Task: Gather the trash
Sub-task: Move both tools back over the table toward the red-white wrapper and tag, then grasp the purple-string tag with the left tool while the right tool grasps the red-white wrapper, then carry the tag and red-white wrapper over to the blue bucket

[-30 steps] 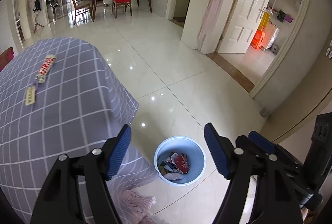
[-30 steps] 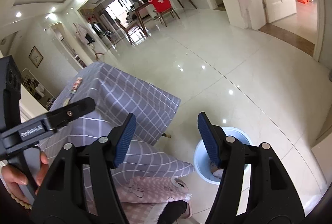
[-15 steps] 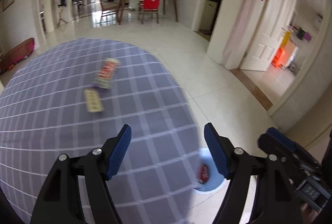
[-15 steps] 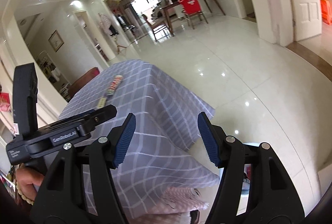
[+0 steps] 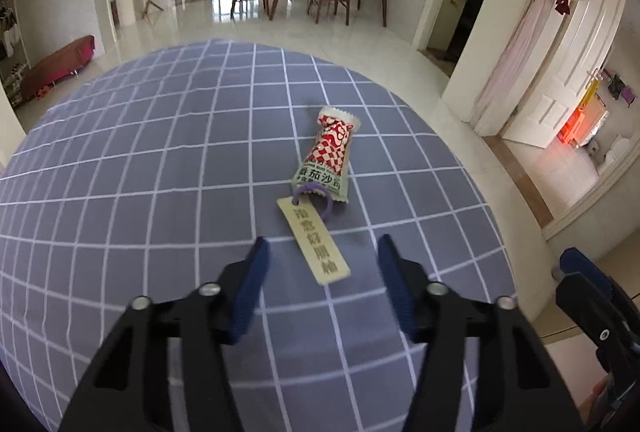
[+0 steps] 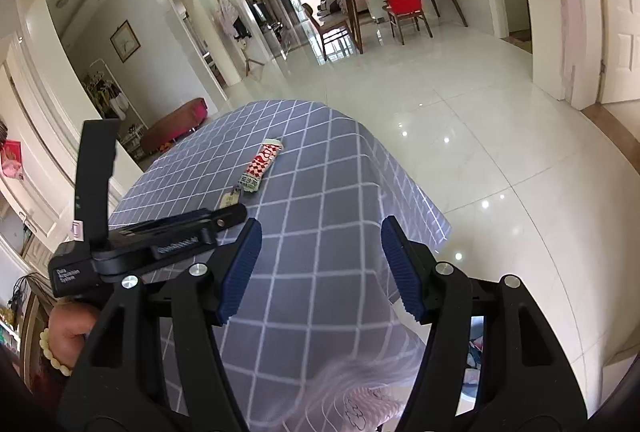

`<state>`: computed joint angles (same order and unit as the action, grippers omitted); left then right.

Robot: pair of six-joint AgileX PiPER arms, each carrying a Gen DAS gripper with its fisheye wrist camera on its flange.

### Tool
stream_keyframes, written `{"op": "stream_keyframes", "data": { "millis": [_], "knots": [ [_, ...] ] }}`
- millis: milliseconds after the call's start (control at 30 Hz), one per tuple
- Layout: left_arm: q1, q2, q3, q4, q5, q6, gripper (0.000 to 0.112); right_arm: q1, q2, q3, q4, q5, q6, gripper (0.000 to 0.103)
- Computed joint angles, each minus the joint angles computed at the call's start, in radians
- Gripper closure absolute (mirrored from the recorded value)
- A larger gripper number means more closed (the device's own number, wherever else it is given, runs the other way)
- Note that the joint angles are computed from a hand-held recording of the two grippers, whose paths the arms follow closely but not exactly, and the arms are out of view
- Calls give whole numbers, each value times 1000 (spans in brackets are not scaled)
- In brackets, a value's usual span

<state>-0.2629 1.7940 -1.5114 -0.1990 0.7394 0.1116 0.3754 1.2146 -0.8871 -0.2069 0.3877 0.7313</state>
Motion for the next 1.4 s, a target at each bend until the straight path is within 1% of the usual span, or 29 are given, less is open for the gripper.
{"op": "stream_keyframes", "data": {
  "millis": [33,67,133,167,233,300,433,533,600,667,733,767,800,833,867,900,933,967,1000,1033,1067,1167,1233,1267,1367,1400],
  "knots": [
    [4,16,-23,-6,11,15,67,2,20,-20,-1,3,-2,41],
    [4,25,-38,-6,14,21,80,9,39,-39,-13,7,10,41],
    [12,40,-60,-37,31,60,99,13,76,-78,-11,19,3,41],
    [32,43,-62,-94,34,116,104,15,94,-94,-7,18,-1,41],
    [68,39,-71,-163,50,169,111,24,131,-128,-1,20,-11,40],
    [90,12,-41,-184,38,189,112,31,181,-182,17,34,-30,40],
    [153,-6,-45,-214,39,228,112,43,294,-312,68,79,-101,40],
    [217,-16,-49,-259,42,272,112,65,396,-434,66,133,-111,40],
    [248,-17,-58,-263,37,278,112,73,455,-508,65,174,-117,40],
    [265,-24,-58,-249,29,270,112,79,530,-605,63,223,-125,40],
    [296,-17,-68,-266,35,286,112,94,595,-696,26,289,-106,40],
    [305,-16,-73,-265,38,285,112,110,634,-753,-33,339,-69,40],
    [309,-13,-75,-264,38,283,112,124,679,-824,-90,410,-53,40],
    [313,-9,-81,-261,40,280,112,130,707,-864,-106,441,-52,40],
    [317,-7,-84,-255,43,278,112,121,731,-895,-82,450,-67,41],
    [318,-5,-88,-246,44,274,112,114,743,-907,-63,453,-78,43],
    [322,-3,-88,-244,47,277,112,113,762,-933,-65,471,-85,58],
    [328,-6,-85,-250,52,286,112,122,776,-952,-100,489,-82,76],
    [339,-19,-71,-262,56,304,112,132,780,-956,-133,501,-72,78],
    [340,-23,-65,-264,54,307,112,129,773,-942,-131,487,-79,81],
    [341,-32,-54,-276,54,322,112,121,757,-915,-113,461,-89,86],
    [342,-64,-13,-303,55,355,112,100,701,-823,-46,385,-130,91],
    [340,-104,40,-320,46,381,112,103,661,-765,-28,348,-136,92],
    [332,-113,48,-316,41,379,112,104,626,-711,-14,301,-140,92],
    [318,-154,84,-325,40,393,112,115,541,-586,1,208,-130,92],
    [314,-169,97,-324,39,393,112,120,519,-557,7,195,-126,92]
  ]
}}
